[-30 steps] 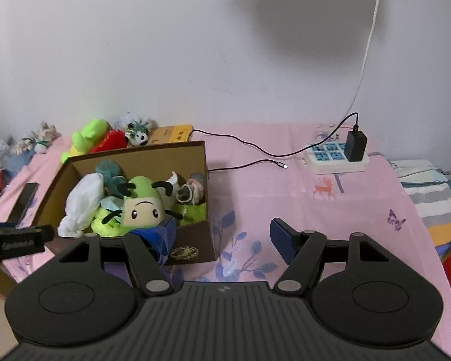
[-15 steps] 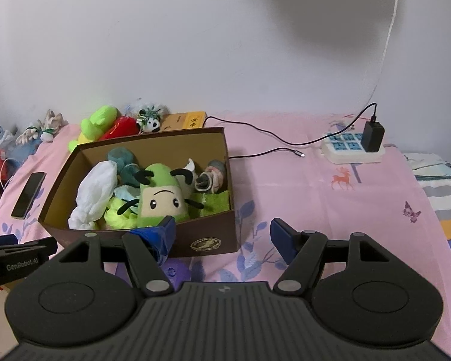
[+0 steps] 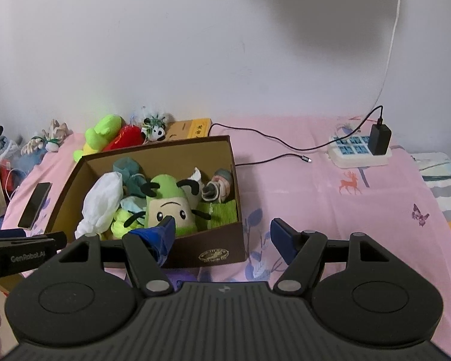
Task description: Organize soft objects
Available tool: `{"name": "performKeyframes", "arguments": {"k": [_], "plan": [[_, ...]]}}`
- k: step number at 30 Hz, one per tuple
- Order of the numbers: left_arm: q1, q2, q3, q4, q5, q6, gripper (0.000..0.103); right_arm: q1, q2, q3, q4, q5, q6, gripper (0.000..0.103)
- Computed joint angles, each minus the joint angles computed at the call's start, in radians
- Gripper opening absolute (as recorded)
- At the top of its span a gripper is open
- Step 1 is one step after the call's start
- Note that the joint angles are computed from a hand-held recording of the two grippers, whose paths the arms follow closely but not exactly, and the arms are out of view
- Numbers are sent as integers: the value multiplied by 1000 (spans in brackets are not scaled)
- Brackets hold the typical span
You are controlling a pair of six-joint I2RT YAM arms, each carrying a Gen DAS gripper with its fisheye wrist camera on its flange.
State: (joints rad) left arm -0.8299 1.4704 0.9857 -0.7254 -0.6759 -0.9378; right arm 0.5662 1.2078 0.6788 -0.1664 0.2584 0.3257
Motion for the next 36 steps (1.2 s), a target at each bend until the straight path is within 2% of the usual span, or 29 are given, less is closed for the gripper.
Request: {"name": "performKeyframes", "arguments": {"k": [18,25,36], "plan": [[23,-9,-40,74,-3,25,64,-9,18,-45,119,-31,-18,55],[41,13,-52,96,16,31,64,-16,20,-56,126,-50,-8,55],[36,21,-62,114,23,37,64,7,20,-70,148,-17,-19,55]]}}
